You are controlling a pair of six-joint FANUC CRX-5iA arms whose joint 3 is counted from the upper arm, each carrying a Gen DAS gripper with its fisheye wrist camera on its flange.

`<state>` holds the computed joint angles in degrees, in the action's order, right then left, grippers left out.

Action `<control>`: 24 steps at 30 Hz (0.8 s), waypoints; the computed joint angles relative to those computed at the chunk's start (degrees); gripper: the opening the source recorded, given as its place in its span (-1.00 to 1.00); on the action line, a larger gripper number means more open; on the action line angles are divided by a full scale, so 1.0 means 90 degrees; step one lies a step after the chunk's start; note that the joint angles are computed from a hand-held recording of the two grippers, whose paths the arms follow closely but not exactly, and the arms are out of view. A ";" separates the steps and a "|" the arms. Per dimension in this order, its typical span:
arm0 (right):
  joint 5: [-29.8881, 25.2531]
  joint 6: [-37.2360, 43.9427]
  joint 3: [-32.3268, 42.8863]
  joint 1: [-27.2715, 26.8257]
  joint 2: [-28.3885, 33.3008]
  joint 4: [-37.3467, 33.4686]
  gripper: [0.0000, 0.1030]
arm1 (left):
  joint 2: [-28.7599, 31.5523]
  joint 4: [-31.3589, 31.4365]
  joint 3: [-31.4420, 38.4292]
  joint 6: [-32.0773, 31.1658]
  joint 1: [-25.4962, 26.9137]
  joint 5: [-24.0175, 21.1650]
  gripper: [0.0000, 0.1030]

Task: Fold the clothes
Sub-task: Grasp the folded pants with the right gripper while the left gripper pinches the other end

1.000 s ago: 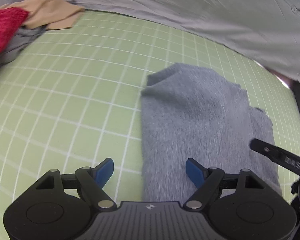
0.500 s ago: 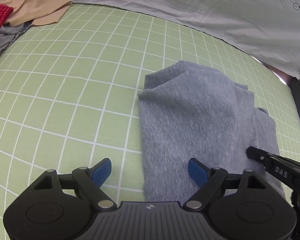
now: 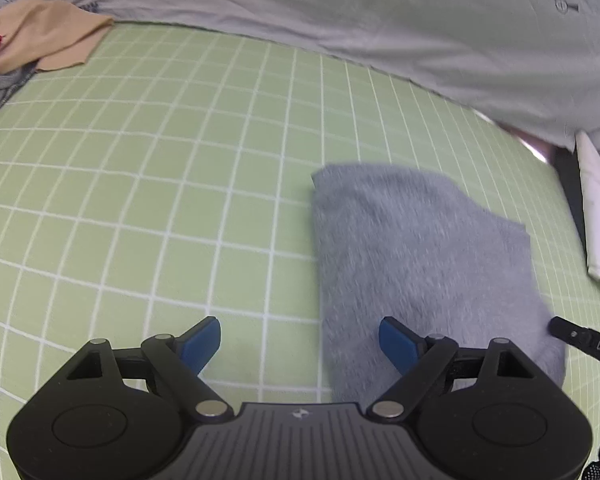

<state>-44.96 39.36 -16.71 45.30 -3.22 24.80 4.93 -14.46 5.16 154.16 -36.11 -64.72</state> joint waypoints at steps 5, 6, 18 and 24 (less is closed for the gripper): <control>0.0019 0.0054 -0.0130 -0.0134 -0.0161 -0.0506 -0.01 | -0.0046 0.0182 -0.0125 -0.0060 0.0042 0.0239 0.69; 0.0032 0.0083 -0.0168 -0.0142 -0.0200 -0.0564 0.12 | -0.0066 0.0220 -0.0157 -0.0089 0.0058 0.0318 0.70; -0.0176 0.1375 0.0006 -0.0286 -0.0431 -0.2208 -0.66 | 0.0036 0.0419 -0.0101 -0.0384 0.0092 0.0366 0.72; -0.0122 0.0928 0.0005 -0.0415 -0.0806 -0.2483 -0.80 | 0.0060 0.0406 -0.0050 -0.0455 0.0033 0.0214 0.72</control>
